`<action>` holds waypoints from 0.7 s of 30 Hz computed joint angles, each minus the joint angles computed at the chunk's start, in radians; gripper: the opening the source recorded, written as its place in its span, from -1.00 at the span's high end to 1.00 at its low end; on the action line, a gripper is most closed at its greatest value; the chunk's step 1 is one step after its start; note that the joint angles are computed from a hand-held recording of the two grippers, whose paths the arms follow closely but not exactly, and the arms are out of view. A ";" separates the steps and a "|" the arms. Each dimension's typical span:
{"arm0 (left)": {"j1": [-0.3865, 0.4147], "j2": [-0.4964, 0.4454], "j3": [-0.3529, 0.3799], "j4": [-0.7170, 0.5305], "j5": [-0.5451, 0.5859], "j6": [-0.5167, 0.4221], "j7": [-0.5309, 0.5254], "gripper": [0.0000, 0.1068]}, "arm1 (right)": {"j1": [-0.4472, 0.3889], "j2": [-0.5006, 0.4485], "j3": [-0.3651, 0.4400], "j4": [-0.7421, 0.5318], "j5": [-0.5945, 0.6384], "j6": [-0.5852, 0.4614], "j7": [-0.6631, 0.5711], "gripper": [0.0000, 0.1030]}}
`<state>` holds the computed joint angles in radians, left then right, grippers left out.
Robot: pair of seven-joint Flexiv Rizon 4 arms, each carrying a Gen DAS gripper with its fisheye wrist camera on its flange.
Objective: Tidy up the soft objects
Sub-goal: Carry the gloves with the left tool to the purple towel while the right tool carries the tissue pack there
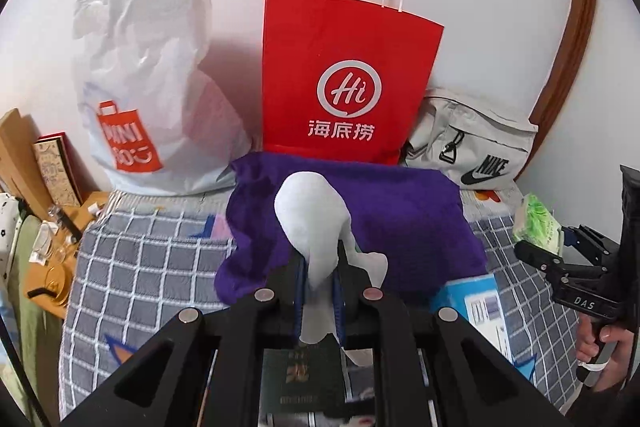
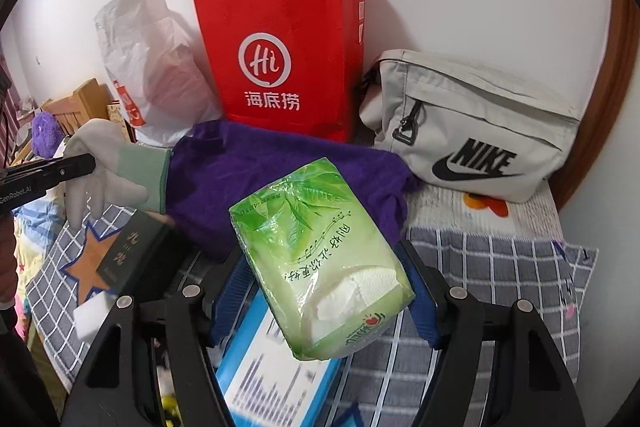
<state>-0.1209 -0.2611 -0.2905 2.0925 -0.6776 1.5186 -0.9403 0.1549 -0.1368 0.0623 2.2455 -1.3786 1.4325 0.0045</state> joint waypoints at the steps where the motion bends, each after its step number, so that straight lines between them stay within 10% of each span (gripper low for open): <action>1: -0.013 -0.020 0.020 -0.026 0.025 -0.013 -0.022 0.78 | -0.001 -0.017 -0.005 -0.014 0.005 0.006 -0.011 -0.36; 21: -0.009 -0.307 0.029 -0.367 0.221 -0.170 -0.189 0.77 | 0.101 -0.306 -0.088 -0.239 0.463 0.024 -0.464 -0.36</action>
<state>-0.1295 -0.5678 -0.2613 1.7253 -0.4563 1.3484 -1.1290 0.2559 -0.4433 -0.0255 2.0068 -0.9153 1.4565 -0.4592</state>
